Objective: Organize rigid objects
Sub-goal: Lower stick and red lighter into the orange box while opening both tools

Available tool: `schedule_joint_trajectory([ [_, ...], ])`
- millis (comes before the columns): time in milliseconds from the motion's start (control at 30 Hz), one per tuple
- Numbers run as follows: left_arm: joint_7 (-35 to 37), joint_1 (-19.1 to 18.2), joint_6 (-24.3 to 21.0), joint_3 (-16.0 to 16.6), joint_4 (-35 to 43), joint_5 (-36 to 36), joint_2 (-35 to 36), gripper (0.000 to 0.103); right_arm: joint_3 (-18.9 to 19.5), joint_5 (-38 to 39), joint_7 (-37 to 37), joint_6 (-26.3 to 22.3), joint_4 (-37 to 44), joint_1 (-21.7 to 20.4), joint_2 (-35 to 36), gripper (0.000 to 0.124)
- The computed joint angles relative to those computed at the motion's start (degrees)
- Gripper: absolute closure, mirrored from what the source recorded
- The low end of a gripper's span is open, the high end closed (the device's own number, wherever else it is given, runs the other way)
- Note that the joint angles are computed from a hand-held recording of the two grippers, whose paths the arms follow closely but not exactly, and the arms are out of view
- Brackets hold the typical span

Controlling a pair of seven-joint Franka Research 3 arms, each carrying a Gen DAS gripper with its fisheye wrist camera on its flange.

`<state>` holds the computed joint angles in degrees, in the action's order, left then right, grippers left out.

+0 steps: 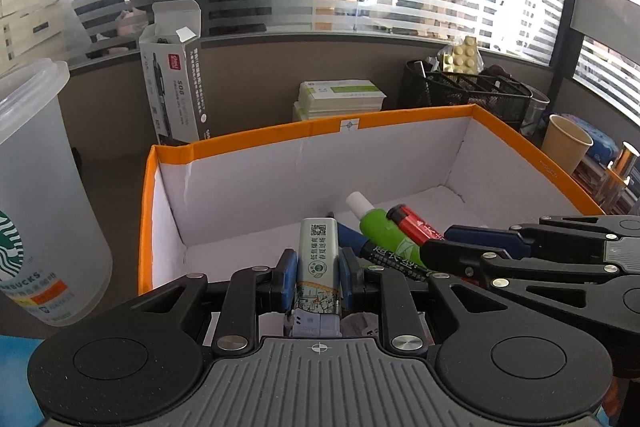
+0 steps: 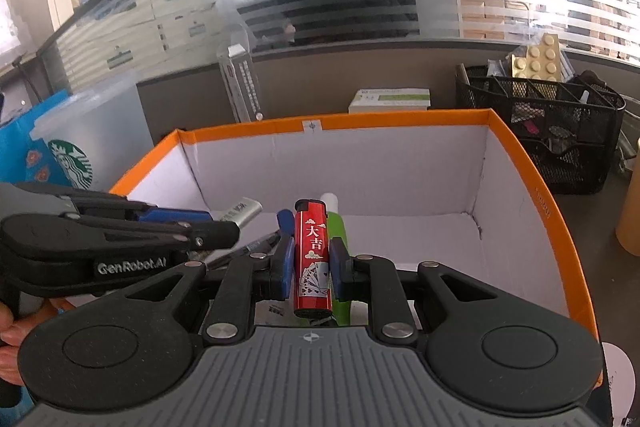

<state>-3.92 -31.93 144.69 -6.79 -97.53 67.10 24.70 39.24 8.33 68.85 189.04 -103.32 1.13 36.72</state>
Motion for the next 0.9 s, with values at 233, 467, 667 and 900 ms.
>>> schedule_joint_trajectory([
  [233, 0.2, -0.3, -1.3, -0.2, 0.5, -0.4, 0.2, 0.079, -0.3, -0.3, 1.1, 1.1, -0.7, 0.1, -0.4, 0.094],
  [467, -3.1, -1.5, -2.9, -0.3, -1.2, 2.2, -2.0, 0.047, 1.7, -2.9, 4.4, 4.2, -3.5, -2.8, -1.2, 0.084],
  [667, -7.5, -3.0, -10.1, -2.0, -4.0, 6.4, -5.7, 0.019, 5.6, -6.2, 11.6, 10.9, -8.8, -7.8, -2.4, 0.051],
  [900, -12.5, -3.5, -18.2, -5.7, -9.0, 9.7, -10.5, 0.001, 3.9, -7.5, 17.9, 20.3, -16.0, -6.8, -7.6, 0.025],
])
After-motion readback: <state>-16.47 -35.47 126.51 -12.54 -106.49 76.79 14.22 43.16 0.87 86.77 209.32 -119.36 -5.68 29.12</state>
